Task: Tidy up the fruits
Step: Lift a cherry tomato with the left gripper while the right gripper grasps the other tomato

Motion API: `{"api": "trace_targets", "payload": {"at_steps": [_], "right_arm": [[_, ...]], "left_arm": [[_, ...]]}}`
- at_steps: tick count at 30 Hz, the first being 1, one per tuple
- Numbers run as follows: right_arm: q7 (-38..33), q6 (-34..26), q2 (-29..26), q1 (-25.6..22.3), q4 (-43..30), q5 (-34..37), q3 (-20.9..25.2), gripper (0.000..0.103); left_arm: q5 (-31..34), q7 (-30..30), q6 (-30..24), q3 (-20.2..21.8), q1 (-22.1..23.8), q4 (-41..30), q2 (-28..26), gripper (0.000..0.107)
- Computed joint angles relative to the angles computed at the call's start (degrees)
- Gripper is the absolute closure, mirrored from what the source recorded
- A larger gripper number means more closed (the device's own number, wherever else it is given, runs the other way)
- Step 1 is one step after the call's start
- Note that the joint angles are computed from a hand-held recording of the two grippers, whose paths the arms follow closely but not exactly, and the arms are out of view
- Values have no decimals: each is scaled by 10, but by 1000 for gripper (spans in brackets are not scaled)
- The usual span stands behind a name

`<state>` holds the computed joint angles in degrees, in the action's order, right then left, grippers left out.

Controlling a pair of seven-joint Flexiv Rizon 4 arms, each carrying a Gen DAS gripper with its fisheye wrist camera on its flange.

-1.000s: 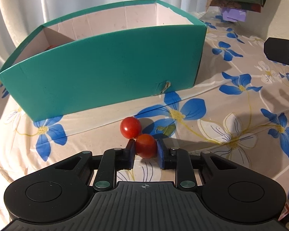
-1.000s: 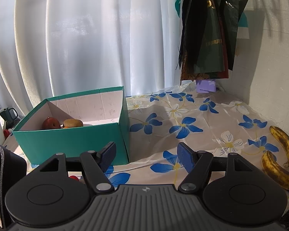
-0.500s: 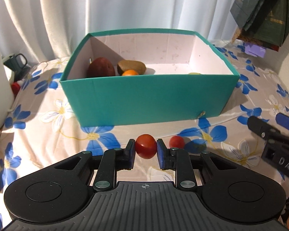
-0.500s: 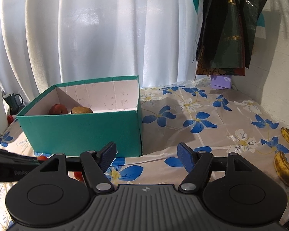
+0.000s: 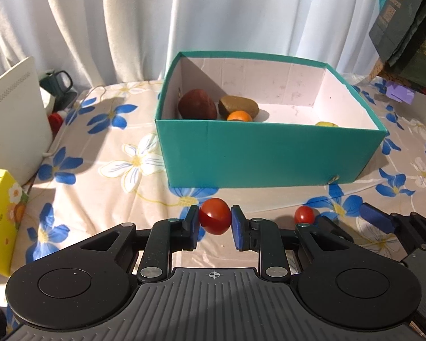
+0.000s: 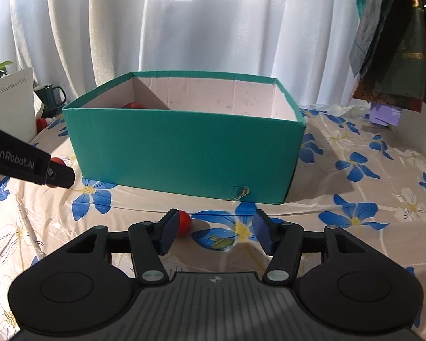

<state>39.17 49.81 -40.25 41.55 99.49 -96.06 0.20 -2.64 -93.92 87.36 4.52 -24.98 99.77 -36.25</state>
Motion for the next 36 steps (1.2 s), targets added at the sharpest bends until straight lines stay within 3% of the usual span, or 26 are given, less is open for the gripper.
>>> {"api": "trace_targets", "payload": {"at_steps": [8, 12, 20, 27, 36], "right_arm": [[-48, 46, -43, 1, -55, 48, -13, 58], [-76, 65, -59, 8, -72, 81, -24, 69], [-63, 97, -61, 15, -72, 86, -46, 79], [-27, 45, -16, 24, -33, 57, -44, 79], [10, -64, 57, 5, 23, 10, -5, 79]], "left_arm": [[-5, 13, 0, -12, 22, 2, 1, 80], [-10, 18, -5, -18, 30, 4, 2, 80], [-18, 29, -8, -31, 41, 4, 0, 80], [-19, 27, -30, -26, 33, -20, -6, 80], [-15, 23, -35, -31, 27, -78, -14, 80]]}}
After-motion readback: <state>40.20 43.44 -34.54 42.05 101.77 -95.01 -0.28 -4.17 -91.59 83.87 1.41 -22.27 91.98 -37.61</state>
